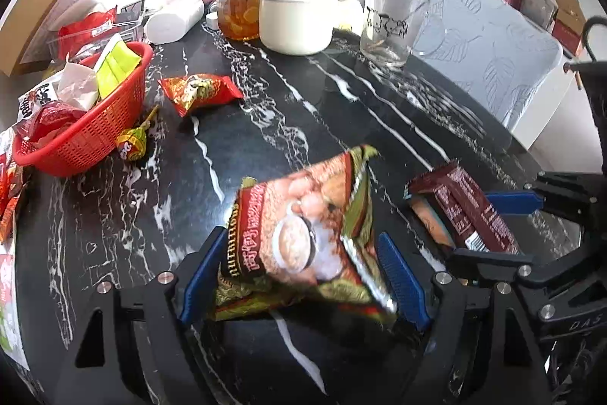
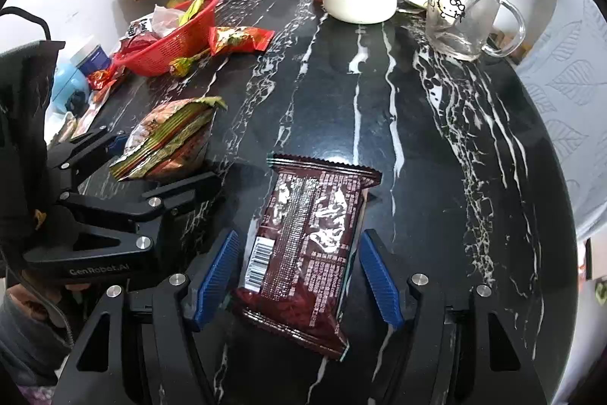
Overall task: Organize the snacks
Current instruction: 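Lift the cereal bag and chocolate bar and carry both over the red basket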
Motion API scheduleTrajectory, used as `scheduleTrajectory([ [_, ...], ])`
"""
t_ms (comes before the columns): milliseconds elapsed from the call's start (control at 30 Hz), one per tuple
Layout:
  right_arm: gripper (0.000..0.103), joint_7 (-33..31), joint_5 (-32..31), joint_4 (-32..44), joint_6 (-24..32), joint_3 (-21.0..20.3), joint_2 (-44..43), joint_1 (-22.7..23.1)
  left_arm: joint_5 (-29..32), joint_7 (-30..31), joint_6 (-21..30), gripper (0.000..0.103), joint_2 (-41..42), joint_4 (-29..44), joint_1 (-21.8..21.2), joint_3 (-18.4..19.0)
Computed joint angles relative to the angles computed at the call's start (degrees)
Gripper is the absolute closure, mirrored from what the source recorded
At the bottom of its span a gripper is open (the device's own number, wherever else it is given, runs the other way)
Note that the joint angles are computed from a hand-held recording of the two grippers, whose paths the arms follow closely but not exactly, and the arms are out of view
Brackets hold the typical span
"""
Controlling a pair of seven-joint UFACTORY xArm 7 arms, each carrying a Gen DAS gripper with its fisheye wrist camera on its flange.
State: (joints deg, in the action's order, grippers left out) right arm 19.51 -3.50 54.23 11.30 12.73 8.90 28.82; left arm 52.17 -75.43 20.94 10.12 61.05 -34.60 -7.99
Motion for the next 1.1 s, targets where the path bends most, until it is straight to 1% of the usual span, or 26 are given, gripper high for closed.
scheduleTrajectory([
  [33, 0.038, 1.1, -1.3, 0.1, 0.1, -0.6, 0.0, 0.5, 0.5, -0.9, -0.5, 0.023, -0.1, -0.1, 0.0, 0.3],
  [67, 0.040, 3.0, -3.3, 0.1, 0.2, -1.6, 0.0, 1.3, 1.5, -2.4, -0.6, 0.028, -0.1, -0.1, -0.1, 0.6],
  [100, 0.047, 5.2, -6.0, 0.3, 0.5, -2.7, 0.0, 2.2, 2.6, -4.2, -0.5, 0.038, -0.2, -0.1, -0.2, 0.9],
  [133, 0.048, 6.8, -8.0, 0.4, 0.7, -3.2, 0.0, 2.7, 2.8, -4.4, -0.8, 0.039, -0.2, -0.1, 0.0, 0.9],
  [167, 0.049, 7.2, -8.4, 0.4, 0.7, -3.1, 0.0, 2.5, 2.8, -4.3, -0.7, 0.043, -0.2, -0.1, 0.1, 0.7],
  [200, 0.050, 7.6, -8.9, 0.4, 0.6, -3.0, 0.0, 2.4, 3.0, -4.1, -0.6, 0.046, -0.2, 0.0, 0.1, 0.6],
  [267, 0.053, 8.1, -9.7, 0.0, -0.1, -2.8, -0.1, 2.2, 2.6, -3.0, 0.5, 0.048, -0.2, 0.3, 0.1, 0.1],
  [333, 0.056, 9.0, -10.4, -0.3, -0.7, -2.9, -0.4, 2.1, 1.7, -2.1, 0.4, 0.049, -0.5, 0.0, 0.4, -0.2],
  [467, 0.058, 8.3, -8.4, -1.1, -1.8, -1.7, -1.0, 1.1, -1.2, -0.8, -0.5, 0.050, -1.5, -1.0, 0.9, -0.8],
  [600, 0.059, 6.5, -5.8, -1.9, -2.9, -0.7, -2.1, 0.4, -1.9, -1.4, -1.0, 0.050, -2.9, -2.4, 1.0, -1.2],
  [833, 0.059, 2.4, -1.7, -2.4, -4.4, 1.1, -3.6, 0.1, 0.5, -6.1, -0.3, 0.050, -6.9, -5.2, 1.9, -2.8],
  [1100, 0.059, -6.0, 5.1, -0.4, -5.5, 3.4, -4.0, 0.1, 3.7, -10.6, 3.1, 0.050, -13.7, -8.1, 5.3, -6.5],
])
